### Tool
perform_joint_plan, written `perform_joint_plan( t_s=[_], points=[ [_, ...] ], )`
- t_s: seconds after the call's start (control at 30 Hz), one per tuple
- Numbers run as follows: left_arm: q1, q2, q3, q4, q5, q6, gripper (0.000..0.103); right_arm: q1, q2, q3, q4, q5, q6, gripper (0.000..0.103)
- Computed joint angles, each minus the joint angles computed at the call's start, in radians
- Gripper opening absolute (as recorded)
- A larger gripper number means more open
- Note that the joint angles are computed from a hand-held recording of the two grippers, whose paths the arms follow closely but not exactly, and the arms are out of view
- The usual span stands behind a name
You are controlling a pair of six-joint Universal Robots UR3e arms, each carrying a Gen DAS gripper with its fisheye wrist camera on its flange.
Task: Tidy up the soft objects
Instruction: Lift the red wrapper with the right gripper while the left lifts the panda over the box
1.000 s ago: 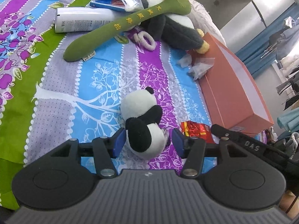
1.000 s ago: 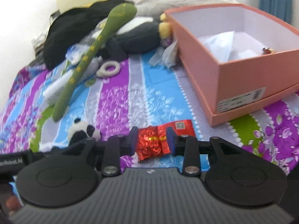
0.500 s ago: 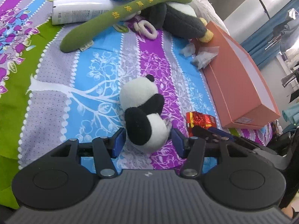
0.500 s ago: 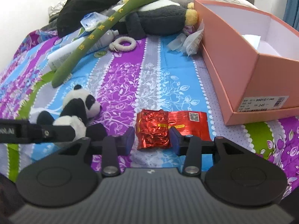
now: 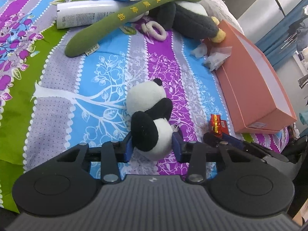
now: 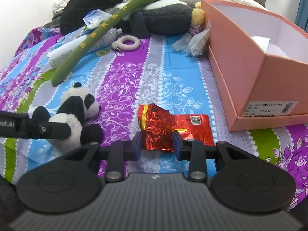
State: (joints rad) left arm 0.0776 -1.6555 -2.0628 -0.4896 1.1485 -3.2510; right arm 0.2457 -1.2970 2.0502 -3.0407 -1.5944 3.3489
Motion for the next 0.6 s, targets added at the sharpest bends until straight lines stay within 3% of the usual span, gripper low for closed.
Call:
perform_joint_plan(
  t_s=[0.6],
  points=[
    [-0.116, 0.061, 0.242, -0.099, 0.071, -0.027, 0.041, -0.096, -0.28, 0.042, -0.014, 0.092, -0.017, 0.036]
  ],
)
